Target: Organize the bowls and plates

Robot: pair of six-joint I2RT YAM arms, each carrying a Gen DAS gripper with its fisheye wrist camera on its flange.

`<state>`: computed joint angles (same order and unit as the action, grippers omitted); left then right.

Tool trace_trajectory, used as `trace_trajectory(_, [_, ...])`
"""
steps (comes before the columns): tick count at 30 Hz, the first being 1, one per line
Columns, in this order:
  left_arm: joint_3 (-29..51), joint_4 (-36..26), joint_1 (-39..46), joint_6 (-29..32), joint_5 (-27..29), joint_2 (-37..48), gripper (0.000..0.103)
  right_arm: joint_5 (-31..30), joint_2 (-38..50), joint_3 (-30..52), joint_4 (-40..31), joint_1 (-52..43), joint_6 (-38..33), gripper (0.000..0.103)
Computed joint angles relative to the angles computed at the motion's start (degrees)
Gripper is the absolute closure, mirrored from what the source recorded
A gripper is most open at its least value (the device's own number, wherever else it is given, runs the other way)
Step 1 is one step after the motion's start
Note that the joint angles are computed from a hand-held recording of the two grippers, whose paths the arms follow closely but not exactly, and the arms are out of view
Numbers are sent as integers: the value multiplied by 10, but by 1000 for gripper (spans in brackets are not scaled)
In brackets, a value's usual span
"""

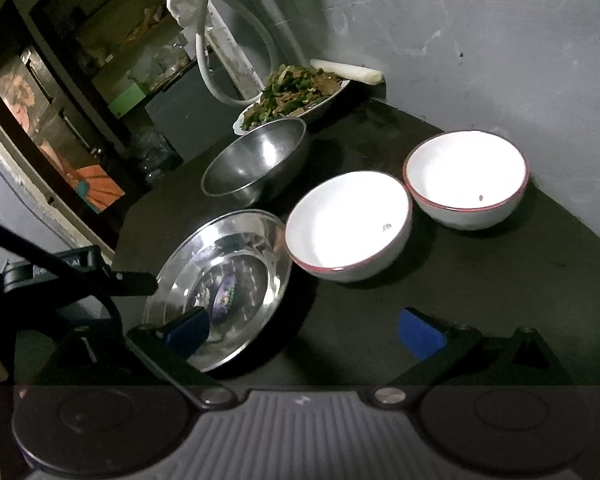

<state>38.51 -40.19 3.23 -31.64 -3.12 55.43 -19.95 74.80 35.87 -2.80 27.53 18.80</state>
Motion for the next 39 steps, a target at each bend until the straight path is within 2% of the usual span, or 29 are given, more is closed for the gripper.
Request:
trace_trajectory(10, [8, 13, -1, 20, 24, 39, 1, 42, 28, 3, 34, 40, 28, 8])
trace_trajectory(12, [11, 12, -6, 21, 25, 44, 1, 51, 32, 5, 36, 46, 24, 12])
trace_trajectory(15, [12, 12, -16, 23, 22, 46, 5, 60, 38, 9, 38, 54, 23, 17])
trace_trajectory(19, [11, 11, -23, 21, 25, 45, 12, 53, 48, 19, 37, 55, 19, 18])
trace_trajectory(23, [6, 14, -26, 20, 25, 39, 14, 45, 56, 25, 37, 56, 16, 25])
trace_trajectory(25, [7, 12, -29, 19, 18, 39, 19, 43, 58, 26, 38, 57, 14, 29])
trace_trajectory(29, [9, 7, -34, 17, 2, 38, 27, 41, 64, 29, 40, 58, 10, 46])
trace_trajectory(32, [8, 6, -32, 15, -2, 33, 39, 36, 71, 32, 43, 57, 11, 57])
trace_trajectory(33, [6, 7, -31, 17, 0, 29, 45, 34, 73, 33, 43, 57, 10, 61])
trace_trajectory(34, [3, 10, -30, 20, 1, 25, 51, 33, 75, 34, 43, 57, 10, 63])
trace_trajectory(39, [-6, 7, -58, 40, -34, 15, 62, 34, 75, 33, 44, 60, 7, 65])
